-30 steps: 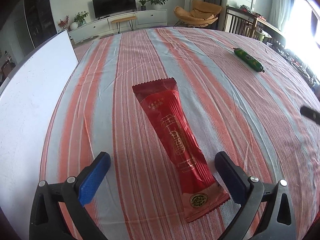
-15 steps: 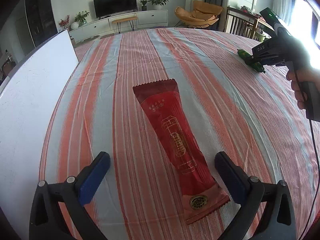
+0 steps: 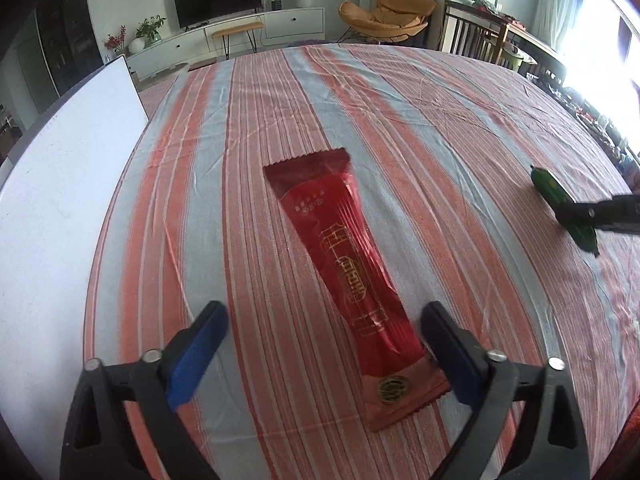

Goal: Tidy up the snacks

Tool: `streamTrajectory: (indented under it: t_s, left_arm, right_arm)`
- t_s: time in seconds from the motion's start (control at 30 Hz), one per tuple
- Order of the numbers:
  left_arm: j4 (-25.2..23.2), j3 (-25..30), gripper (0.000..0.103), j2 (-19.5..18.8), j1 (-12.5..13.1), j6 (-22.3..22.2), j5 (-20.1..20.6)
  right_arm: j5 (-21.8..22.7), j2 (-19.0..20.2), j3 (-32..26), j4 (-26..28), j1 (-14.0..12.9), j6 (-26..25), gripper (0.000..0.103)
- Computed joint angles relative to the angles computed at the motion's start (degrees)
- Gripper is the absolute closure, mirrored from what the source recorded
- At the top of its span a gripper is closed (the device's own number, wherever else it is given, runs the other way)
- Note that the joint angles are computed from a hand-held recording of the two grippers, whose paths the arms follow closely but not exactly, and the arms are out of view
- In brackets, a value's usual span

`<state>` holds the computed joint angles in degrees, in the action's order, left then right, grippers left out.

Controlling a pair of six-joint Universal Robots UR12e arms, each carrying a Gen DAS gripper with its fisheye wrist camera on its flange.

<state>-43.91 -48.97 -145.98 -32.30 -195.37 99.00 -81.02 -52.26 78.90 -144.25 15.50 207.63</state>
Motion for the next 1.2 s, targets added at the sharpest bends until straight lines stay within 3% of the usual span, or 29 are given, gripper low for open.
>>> streamTrajectory:
  t_s: [0.07, 0.2, 0.3, 0.4, 0.5, 0.57, 0.73, 0.83, 0.9, 0.93, 1.0, 1.03, 1.07, 1.13, 1.2]
  left_arm:
    - [0.24, -1.19, 0.080, 1.02, 0.22, 0.11, -1.35]
    - [1.96, -5.39, 0.087, 3.51, 1.30, -2.33, -7.84]
    - [5.94, -10.52, 0.088, 6.43, 1.61, -3.40, -11.53]
    - [10.99, -15.65, 0.088, 9.86, 2.11, -5.91, -15.92]
    - [17.36, -20.89, 0.088, 14.17, 2.88, -8.87, -19.38]
    - [21.87, -24.76, 0.088, 17.61, 3.56, -10.54, -19.50]
    - [27.00, -33.03, 0.088, 25.64, 5.31, -12.91, -9.30]
    - [24.96, -36.25, 0.088, 28.62, 5.99, -12.91, 0.85]
    - [21.73, -37.83, 0.088, 29.78, 6.50, -13.61, 6.19]
    - [19.87, -38.42, 0.083, 30.10, 6.64, -14.18, 9.00]
    - [15.31, -39.01, 0.059, 30.35, 6.80, -15.08, 13.22]
    - [13.35, -39.12, 0.035, 30.40, 6.85, -15.43, 14.69]
    - [12.26, -39.33, 0.022, 30.45, 6.72, -15.59, 16.34]
    - [12.31, -39.89, 0.018, 30.54, 6.05, -14.76, 20.17]
    - [9.70, -38.79, 0.006, 29.84, 4.96, -14.89, 25.31]
  right_arm:
    - [4.91, -2.01, 4.60, -5.14, -0.52, 5.10, 0.080]
    - [12.85, -4.40, 12.01, -17.41, -1.20, 16.62, 0.080]
    - [12.45, -5.63, 14.50, -22.21, -0.29, 19.75, 0.080]
    - [17.67, -5.19, 16.06, -29.93, -0.07, 26.46, 0.080]
    - [18.09, -5.31, 14.18, -29.95, 1.32, 25.24, 0.080]
    - [19.17, -4.94, 11.26, -29.62, 2.64, 23.04, 0.080]
    - [22.58, -1.86, -0.87, -24.83, 7.68, 13.40, 0.080]
    - [25.56, 2.15, -10.66, -18.04, 10.81, 6.69, 0.080]
    - [25.11, 4.77, -16.60, -12.50, 12.94, 2.31, 0.080]
    - [24.70, 6.08, -19.31, -9.79, 13.94, 0.14, 0.079]
    - [23.15, 8.53, -24.24, -4.03, 15.64, -3.93, 0.073]
    - [22.16, 9.39, -25.87, -2.11, 16.28, -5.21, 0.063]
    - [21.47, 9.71, -26.33, -1.44, 16.65, -5.91, 0.057]
    - [18.73, 9.57, -26.24, -1.29, 17.17, -6.61, 0.047]
    - [15.21, 8.66, -25.18, -1.20, 17.58, -8.42, 0.040]
